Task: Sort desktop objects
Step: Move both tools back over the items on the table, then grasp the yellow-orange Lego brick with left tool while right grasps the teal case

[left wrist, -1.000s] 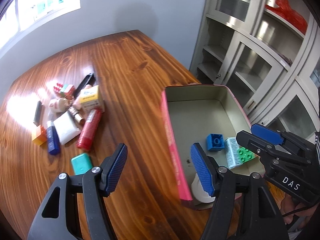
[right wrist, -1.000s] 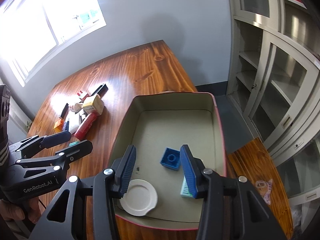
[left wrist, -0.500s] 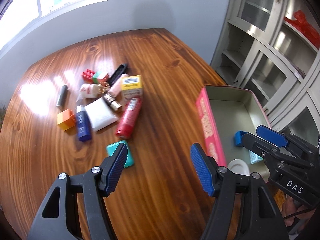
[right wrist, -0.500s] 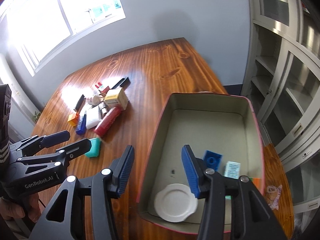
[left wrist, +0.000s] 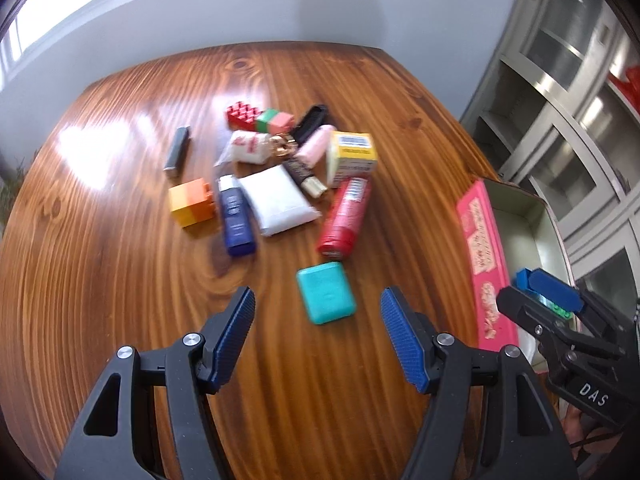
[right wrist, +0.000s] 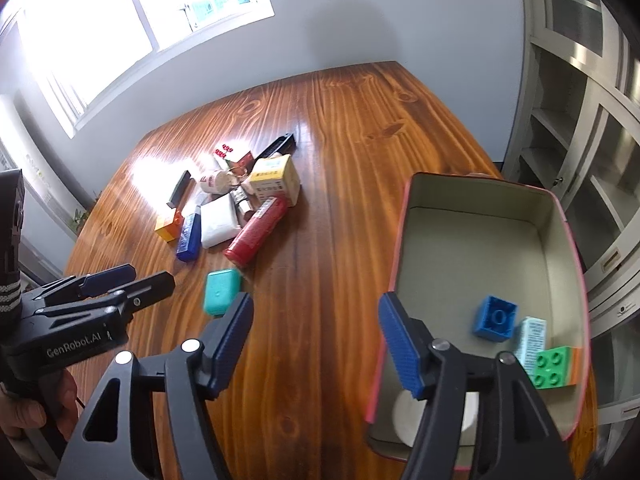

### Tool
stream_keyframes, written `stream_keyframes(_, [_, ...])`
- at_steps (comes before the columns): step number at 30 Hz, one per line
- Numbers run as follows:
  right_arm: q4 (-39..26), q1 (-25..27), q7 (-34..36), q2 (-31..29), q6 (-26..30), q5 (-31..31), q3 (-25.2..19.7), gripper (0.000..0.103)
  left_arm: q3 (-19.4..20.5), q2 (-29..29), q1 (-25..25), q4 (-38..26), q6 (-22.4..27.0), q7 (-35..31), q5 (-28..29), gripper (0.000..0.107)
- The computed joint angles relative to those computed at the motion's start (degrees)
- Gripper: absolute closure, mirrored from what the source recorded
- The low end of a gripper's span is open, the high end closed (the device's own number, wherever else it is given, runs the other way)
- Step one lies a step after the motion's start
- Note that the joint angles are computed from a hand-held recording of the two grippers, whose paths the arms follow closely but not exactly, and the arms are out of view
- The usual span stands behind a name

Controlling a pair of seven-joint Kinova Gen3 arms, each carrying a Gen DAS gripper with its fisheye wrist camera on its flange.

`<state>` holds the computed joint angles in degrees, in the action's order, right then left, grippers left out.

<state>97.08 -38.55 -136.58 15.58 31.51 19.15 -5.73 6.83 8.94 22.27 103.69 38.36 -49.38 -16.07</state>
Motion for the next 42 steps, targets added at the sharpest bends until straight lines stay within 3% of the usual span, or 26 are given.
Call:
stream_keyframes(9, [-4.9,-2.1,0.5,4.3,2.8,-1.3,-0.5,0.028,-1.4,-0.1,-6.5,1.4,-0.2,-7.4,6.1,0.038])
stream_keyframes(18, [-9.2,-4.7,0.2,8.1,6.4,-2.7,0.4,0.027,-3.3,4.4,-12.5,-2.5,0.1,-16.1,10.8,0.038])
stream_keyframes(33, [-16.6,-7.1,-3.3,14.1,13.1,-2.7,1.8,0.027,-3.4,15.8,-17.5,-12.3,1.4,-28.5,16.8,0.038])
stream_keyframes(42, [-20.8,-7.4,-0.2,17.1,15.0,-3.6,1.6,0.027,-3.3,15.8,-19.7,-11.0,-1.3,-32.7,20.4,0.038])
